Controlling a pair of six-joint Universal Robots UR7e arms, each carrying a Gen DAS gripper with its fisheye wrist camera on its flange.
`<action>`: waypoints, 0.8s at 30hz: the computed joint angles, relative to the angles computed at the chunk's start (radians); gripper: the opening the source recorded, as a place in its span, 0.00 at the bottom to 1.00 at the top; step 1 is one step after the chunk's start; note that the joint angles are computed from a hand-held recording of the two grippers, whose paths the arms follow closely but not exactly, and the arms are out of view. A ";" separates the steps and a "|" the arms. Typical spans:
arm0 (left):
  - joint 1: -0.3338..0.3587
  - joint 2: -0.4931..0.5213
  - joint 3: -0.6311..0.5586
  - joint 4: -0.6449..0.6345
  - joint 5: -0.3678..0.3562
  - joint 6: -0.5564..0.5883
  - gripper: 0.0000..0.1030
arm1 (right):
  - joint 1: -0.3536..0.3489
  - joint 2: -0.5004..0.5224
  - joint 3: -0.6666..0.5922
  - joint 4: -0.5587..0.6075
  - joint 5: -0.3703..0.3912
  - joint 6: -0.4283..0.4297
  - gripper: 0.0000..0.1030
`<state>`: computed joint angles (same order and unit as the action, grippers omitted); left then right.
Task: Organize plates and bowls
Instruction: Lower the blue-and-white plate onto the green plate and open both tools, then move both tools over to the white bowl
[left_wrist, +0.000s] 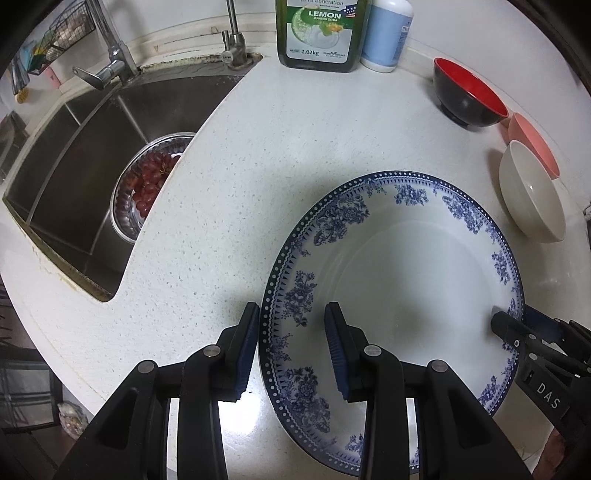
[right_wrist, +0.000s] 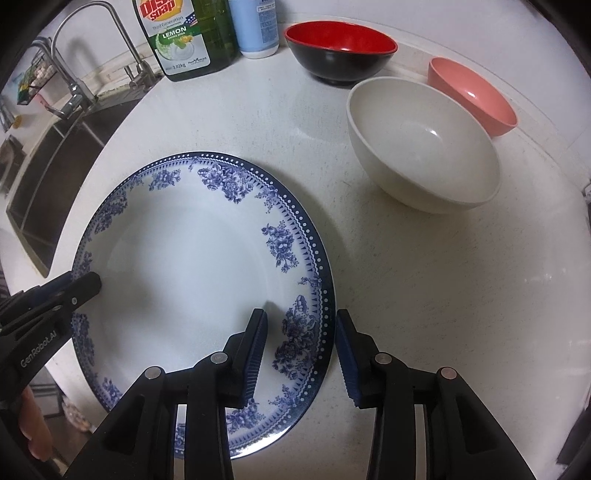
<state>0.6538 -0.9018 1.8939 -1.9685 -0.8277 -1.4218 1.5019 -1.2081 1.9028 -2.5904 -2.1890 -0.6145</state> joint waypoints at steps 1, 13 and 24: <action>0.001 0.000 0.001 -0.003 0.000 -0.002 0.34 | -0.001 0.000 -0.001 0.004 0.001 0.001 0.38; -0.035 0.001 -0.024 0.101 0.084 -0.039 0.64 | -0.010 -0.010 -0.003 0.020 0.037 0.002 0.45; -0.084 0.018 -0.069 0.089 0.173 0.081 0.76 | -0.011 -0.094 0.032 -0.064 0.098 -0.055 0.45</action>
